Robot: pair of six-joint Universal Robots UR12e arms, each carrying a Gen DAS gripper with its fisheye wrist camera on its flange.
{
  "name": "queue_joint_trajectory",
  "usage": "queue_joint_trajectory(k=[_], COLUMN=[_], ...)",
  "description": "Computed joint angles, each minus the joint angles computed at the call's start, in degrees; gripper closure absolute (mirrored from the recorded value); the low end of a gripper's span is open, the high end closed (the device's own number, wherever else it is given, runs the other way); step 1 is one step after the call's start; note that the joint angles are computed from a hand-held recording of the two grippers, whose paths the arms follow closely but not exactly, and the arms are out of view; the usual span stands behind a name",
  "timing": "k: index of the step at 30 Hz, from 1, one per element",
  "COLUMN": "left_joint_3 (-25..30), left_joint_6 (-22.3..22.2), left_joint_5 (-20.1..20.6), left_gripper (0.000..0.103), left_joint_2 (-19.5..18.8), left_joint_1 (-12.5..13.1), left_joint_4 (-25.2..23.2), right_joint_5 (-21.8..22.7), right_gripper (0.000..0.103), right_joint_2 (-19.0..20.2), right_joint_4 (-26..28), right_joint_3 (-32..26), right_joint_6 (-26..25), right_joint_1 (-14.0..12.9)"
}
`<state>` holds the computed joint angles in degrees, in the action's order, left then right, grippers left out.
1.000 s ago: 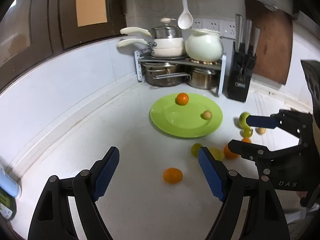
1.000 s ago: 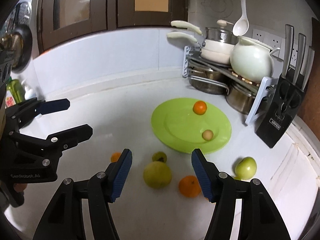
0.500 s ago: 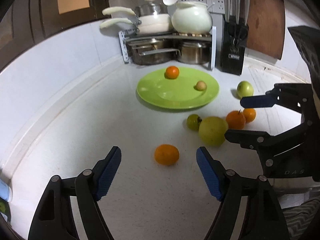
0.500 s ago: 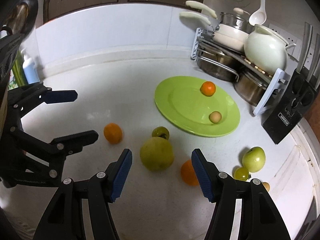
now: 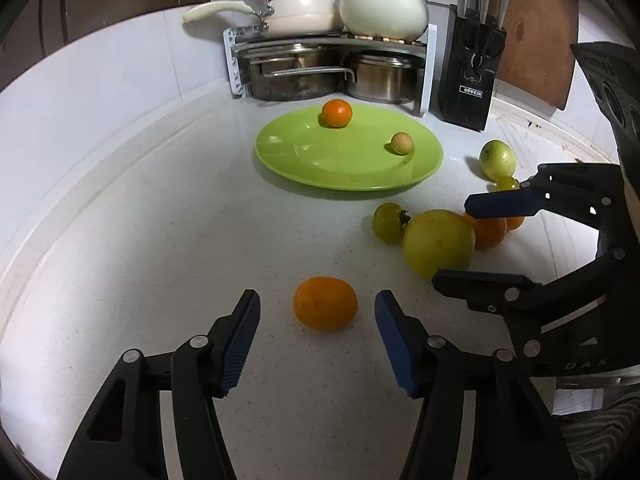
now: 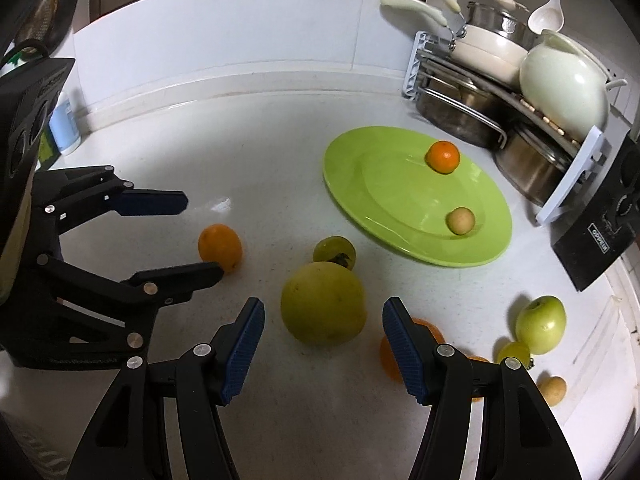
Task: Organize fruits
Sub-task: 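Move both open tools back toward the loose fruits, then grasp a mandarin orange with the left tool while the right tool grasps the yellow-green pear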
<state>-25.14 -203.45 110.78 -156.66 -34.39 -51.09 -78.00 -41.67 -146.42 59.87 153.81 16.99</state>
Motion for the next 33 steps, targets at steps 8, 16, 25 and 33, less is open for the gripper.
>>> queue_joint_trajectory(k=[8,16,25,33], left_joint_3=[2.21,2.83,1.87,2.08], left_joint_6=[-1.42,-2.07,-3.06,-3.45], left_joint_5=[-2.2,-2.5,-1.78,0.2], left_gripper=[0.058,0.067,0.067,0.067], left_joint_2=[-1.26,-1.62,-0.99,-0.53], left_joint_1=[0.4,0.46,0.33,-0.14], left_joint_4=[-1.95,-2.59,-1.84,-0.61], right_joint_5=[0.58,1.27,1.82,3.11], right_gripper=[0.041,0.051,0.052,0.052], right_joint_2=[1.17,1.52,1.38,0.21], right_joint_4=[2.42,3.44,2.96,0.29], right_joint_3=[-1.97,-2.53,-2.16,-0.71], right_joint_6=[0.51,1.06,3.03,4.93], right_joint_1=[-0.1,-0.15,-0.3,-0.7])
